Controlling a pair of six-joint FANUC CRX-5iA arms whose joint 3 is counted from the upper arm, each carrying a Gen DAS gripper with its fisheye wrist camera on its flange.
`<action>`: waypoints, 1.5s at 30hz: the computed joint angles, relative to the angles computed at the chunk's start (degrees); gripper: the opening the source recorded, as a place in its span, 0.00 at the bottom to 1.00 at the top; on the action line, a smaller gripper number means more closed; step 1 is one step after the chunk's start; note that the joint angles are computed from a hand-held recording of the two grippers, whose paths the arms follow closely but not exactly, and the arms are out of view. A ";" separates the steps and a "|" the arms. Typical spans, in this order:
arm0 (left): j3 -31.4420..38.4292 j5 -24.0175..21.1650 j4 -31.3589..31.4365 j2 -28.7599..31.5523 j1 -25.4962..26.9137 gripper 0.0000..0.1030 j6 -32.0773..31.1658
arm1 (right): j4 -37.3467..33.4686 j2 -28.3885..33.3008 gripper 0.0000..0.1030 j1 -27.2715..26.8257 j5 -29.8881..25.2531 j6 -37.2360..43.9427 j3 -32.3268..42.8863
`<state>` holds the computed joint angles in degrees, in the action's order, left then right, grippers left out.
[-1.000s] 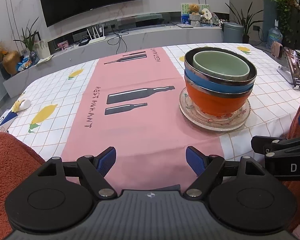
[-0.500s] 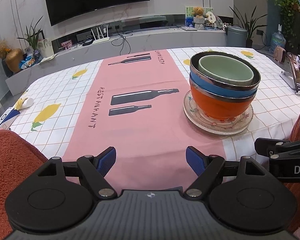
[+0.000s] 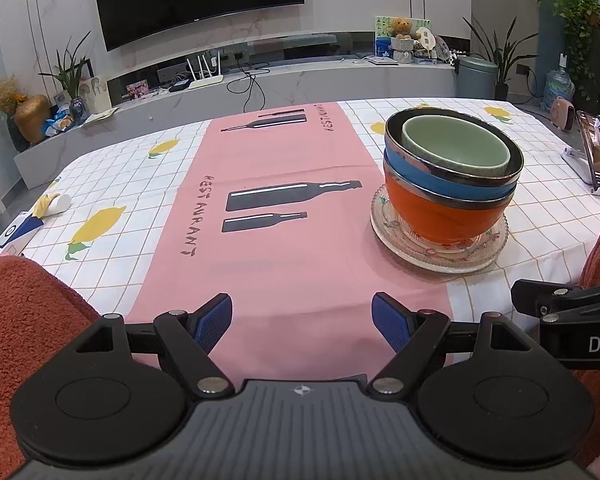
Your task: Organize plates and bowls
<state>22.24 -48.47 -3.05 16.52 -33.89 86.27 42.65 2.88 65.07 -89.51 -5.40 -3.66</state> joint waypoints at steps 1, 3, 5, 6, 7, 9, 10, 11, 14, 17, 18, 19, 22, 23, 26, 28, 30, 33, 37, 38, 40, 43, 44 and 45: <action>-0.03 0.05 0.05 0.00 0.02 0.90 -0.05 | 0.00 0.00 0.97 0.00 0.00 0.00 0.00; -0.02 0.03 0.01 0.01 0.00 0.90 -0.01 | -0.01 0.01 0.97 -0.01 0.00 0.04 0.03; -0.03 0.02 0.12 0.01 0.05 0.90 -0.14 | -0.12 -0.02 0.97 -0.05 0.10 0.10 0.02; 0.03 -0.07 0.12 0.04 0.05 0.90 -0.12 | -0.16 -0.01 0.97 -0.06 0.09 0.15 0.06; 0.00 -0.01 0.04 0.02 0.03 0.90 -0.04 | -0.16 -0.03 0.97 -0.06 0.09 0.18 0.07; 0.04 -0.05 0.05 0.03 0.02 0.90 0.03 | -0.18 -0.03 0.97 -0.06 0.14 0.18 0.07; 0.04 -0.05 0.05 0.03 0.02 0.90 0.03 | -0.21 -0.03 0.97 -0.09 0.18 0.20 0.07; -0.06 -0.03 -0.03 -0.01 0.02 0.90 0.11 | -0.20 -0.04 0.97 -0.07 0.20 0.16 0.05; -0.06 -0.09 -0.06 -0.01 0.02 0.90 0.22 | -0.29 -0.04 0.97 -0.15 0.36 0.19 0.03; -0.43 0.09 0.13 -0.15 0.17 0.90 0.24 | -0.41 -0.08 0.97 -0.26 0.60 0.36 -0.04; -0.56 0.16 0.13 -0.22 0.18 0.90 0.28 | -0.42 -0.06 0.97 -0.28 0.61 0.40 -0.01; -0.51 0.16 0.15 -0.18 0.20 0.90 0.21 | -0.41 -0.07 0.97 -0.26 0.60 0.33 -0.03; -0.48 0.10 0.14 -0.17 0.19 0.90 0.23 | -0.41 -0.04 0.97 -0.25 0.57 0.31 0.02; -0.50 0.11 0.11 -0.19 0.19 0.90 0.27 | -0.42 -0.02 0.97 -0.26 0.57 0.33 0.04; -0.60 0.17 0.23 -0.22 0.25 0.90 0.22 | -0.40 -0.06 0.97 -0.25 0.58 0.34 0.00; -0.69 0.24 0.22 -0.27 0.26 0.90 0.21 | -0.41 -0.02 0.97 -0.24 0.55 0.37 0.04; -0.70 0.23 0.42 -0.25 0.31 0.90 0.06 | -0.45 -0.03 0.97 -0.26 0.60 0.38 0.06; -0.90 0.43 0.51 -0.34 0.35 0.90 -0.03 | -0.38 -0.02 0.97 -0.21 0.56 0.31 0.06; -0.89 0.30 0.31 -0.39 0.32 0.89 -0.05 | -0.30 -0.19 0.97 -0.23 0.99 0.20 -0.25; -1.01 0.41 0.33 -0.46 0.31 0.89 -0.14 | -0.28 -0.19 0.97 -0.29 1.19 0.19 -0.40; -0.98 0.40 0.43 -0.48 0.30 0.89 -0.19 | -0.28 -0.17 0.97 -0.32 1.28 0.21 -0.44; -0.93 0.46 0.30 -0.49 0.22 0.89 -0.05 | -0.27 -0.13 0.97 -0.33 1.26 0.22 -0.41; -0.94 0.47 0.30 -0.50 0.20 0.89 -0.04 | -0.27 -0.13 0.97 -0.33 1.26 0.22 -0.41; -0.94 0.47 0.30 -0.50 0.20 0.89 -0.04 | -0.35 -0.11 0.97 -0.33 1.23 0.23 -0.36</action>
